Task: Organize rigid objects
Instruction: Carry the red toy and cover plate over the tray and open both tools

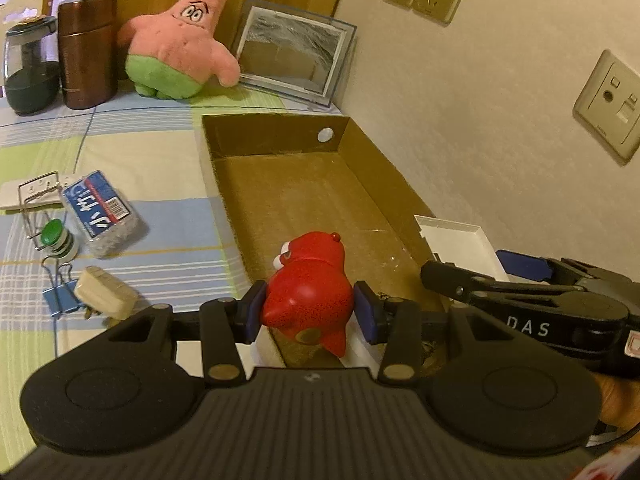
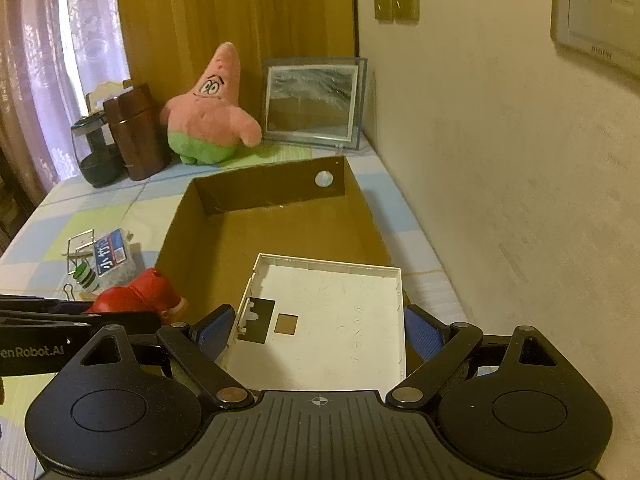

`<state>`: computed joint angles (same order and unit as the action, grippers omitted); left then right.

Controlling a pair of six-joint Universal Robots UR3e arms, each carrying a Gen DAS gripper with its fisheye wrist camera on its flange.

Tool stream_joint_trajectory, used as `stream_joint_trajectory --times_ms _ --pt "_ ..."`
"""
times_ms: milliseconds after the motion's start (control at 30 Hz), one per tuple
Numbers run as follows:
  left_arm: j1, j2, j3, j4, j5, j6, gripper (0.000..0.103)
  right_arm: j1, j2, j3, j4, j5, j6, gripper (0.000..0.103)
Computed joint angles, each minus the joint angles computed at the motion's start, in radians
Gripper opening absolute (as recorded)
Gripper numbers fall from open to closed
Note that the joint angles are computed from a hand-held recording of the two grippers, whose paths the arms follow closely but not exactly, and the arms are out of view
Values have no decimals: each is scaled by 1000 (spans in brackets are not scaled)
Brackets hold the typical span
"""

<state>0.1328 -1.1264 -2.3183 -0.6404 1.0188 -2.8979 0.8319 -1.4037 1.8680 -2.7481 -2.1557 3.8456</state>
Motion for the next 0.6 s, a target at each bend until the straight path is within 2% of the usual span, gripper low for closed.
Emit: stream_joint_trajectory --times_ms 233,333,600 --pt "-47 -73 6 79 44 -25 40 -26 8 34 -45 30 22 87" --pt "-42 -59 -12 107 43 -19 48 -29 11 36 -52 32 24 87" --pt "22 70 -54 28 24 35 48 -33 15 36 -57 39 23 87"
